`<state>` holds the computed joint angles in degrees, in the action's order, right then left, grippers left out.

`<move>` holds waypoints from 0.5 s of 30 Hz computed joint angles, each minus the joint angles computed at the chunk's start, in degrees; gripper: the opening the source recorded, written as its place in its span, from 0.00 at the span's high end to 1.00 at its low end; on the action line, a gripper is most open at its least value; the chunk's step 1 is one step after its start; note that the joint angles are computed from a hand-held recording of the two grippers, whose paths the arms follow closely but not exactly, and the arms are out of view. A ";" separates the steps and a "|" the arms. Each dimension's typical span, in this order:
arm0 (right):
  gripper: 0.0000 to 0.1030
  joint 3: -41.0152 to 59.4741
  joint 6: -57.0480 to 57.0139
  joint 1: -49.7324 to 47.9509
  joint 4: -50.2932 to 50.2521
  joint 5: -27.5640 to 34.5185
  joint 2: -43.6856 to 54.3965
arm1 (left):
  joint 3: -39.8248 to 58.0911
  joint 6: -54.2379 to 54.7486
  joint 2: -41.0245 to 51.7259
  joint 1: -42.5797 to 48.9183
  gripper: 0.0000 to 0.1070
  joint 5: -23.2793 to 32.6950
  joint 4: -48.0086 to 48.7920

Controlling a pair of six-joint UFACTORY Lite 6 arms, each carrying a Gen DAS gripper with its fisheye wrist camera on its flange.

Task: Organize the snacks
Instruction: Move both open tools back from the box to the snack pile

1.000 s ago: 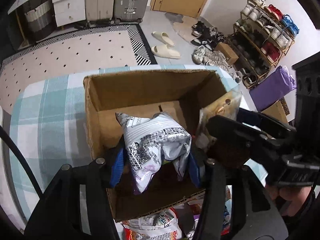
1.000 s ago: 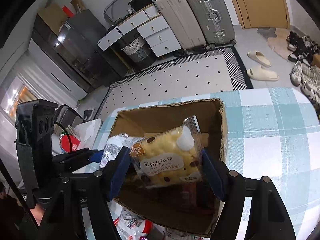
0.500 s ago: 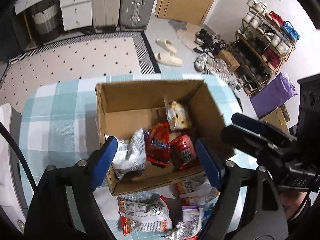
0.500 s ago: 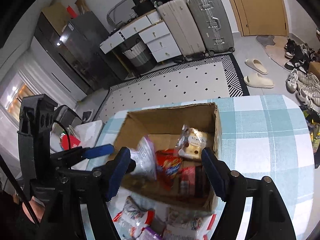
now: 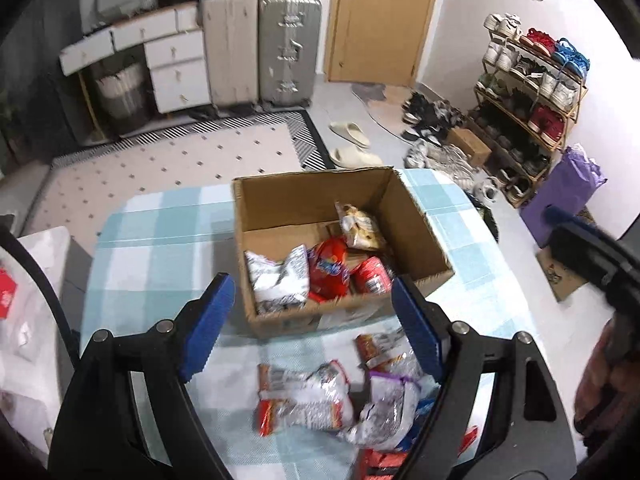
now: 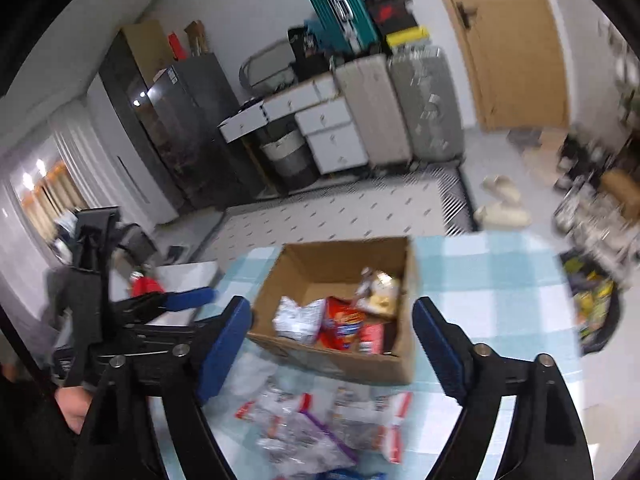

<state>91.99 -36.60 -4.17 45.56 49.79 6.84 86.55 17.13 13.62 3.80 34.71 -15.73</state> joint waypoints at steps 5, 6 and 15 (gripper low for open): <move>0.12 -12.43 -8.56 -5.13 7.04 0.11 -13.20 | -15.58 -0.96 -15.39 1.06 0.25 -6.04 -0.23; 0.11 -14.25 -9.31 -5.79 7.99 0.40 -15.32 | -18.34 -1.67 -18.74 1.22 0.25 -7.14 0.41; 0.07 -31.45 -17.06 -16.07 16.04 9.60 -35.17 | -35.14 8.89 -46.74 4.97 0.07 -3.51 -9.36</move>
